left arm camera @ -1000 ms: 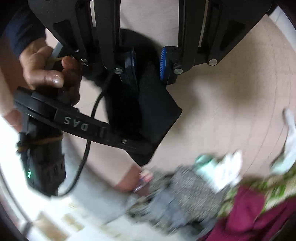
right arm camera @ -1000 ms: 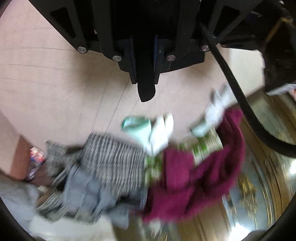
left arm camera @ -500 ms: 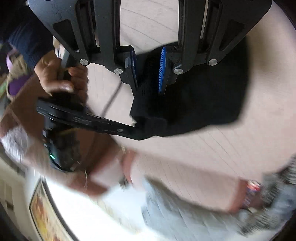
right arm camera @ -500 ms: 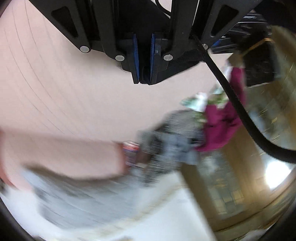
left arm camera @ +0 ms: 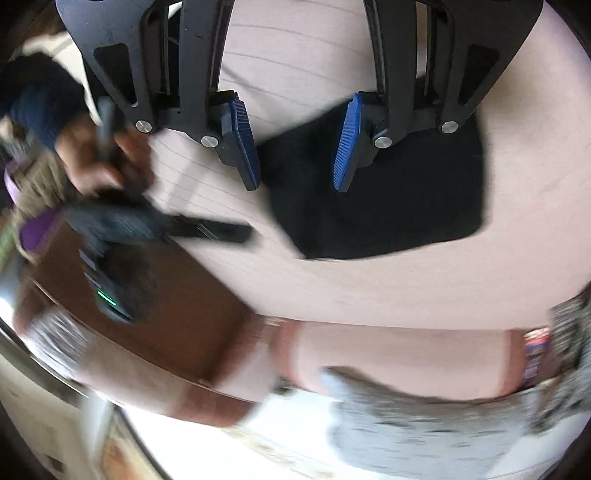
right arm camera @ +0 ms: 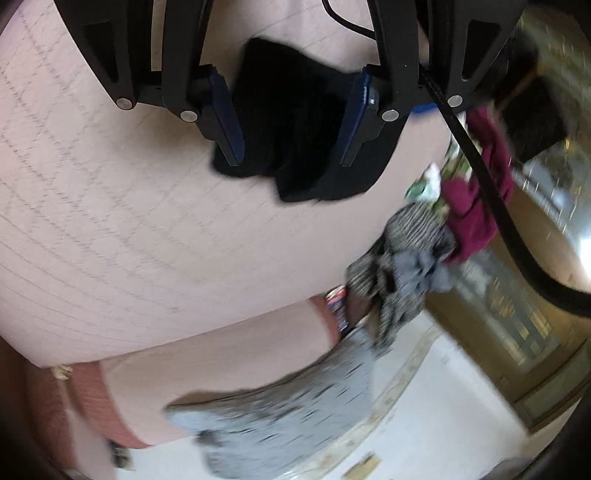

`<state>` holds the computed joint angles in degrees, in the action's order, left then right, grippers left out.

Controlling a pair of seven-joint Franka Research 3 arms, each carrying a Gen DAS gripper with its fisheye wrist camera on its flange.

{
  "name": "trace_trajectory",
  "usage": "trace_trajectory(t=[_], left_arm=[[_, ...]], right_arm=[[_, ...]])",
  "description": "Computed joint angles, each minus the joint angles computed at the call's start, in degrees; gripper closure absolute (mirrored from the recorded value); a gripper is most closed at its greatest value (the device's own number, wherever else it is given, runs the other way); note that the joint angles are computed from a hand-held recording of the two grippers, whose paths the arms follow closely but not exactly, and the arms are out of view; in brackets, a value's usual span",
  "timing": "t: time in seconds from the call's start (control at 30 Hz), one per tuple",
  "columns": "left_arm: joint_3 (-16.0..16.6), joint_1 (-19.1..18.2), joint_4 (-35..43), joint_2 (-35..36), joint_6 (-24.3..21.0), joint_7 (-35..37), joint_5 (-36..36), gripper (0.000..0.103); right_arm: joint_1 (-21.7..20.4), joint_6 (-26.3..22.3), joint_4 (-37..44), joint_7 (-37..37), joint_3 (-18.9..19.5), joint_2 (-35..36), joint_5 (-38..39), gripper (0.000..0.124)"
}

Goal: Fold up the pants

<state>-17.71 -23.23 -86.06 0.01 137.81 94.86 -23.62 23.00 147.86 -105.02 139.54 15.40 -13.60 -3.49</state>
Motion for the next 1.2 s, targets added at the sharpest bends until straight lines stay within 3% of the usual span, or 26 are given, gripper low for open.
trace_trajectory(t=[0.1,0.2,0.27,0.63,0.77,1.0,1.07,1.2], left_arm=[[0.62,0.81,1.73,1.64,0.06,-8.68,4.06,0.062],[0.40,0.94,4.58,3.93,-1.01,-13.86,7.86,0.062],[0.21,0.98,5.24,4.65,-1.63,-15.35,10.28,0.062],[-0.50,-0.29,5.12,6.02,-4.19,-19.00,20.26,0.062],[-0.51,-0.21,5.28,6.43,-3.95,-19.90,20.53,0.062],[-0.70,-0.37,4.35,5.79,-3.98,-19.81,21.40,0.061],[-0.69,-0.46,4.22,5.70,-4.01,-19.81,21.80,0.061],[-0.57,-0.04,4.40,5.58,-4.48,-19.57,20.11,0.061]], right_arm=[[1.93,-1.32,2.01,-3.74,0.14,2.45,1.59,0.068],[1.94,-8.28,5.32,-2.16,1.28,4.88,-4.05,0.063],[2.71,-9.25,4.98,-1.28,0.86,5.00,-5.60,0.063],[3.93,0.98,-0.71,-2.71,-2.21,3.47,3.90,0.058],[3.43,2.86,-2.59,-3.03,-2.21,1.77,6.86,0.052],[0.16,7.93,-3.30,4.68,-1.11,1.99,7.73,0.047],[0.66,6.84,-0.84,4.02,-1.33,3.89,7.83,0.047],[1.79,-5.69,5.93,4.46,-1.12,8.01,1.73,0.051]])
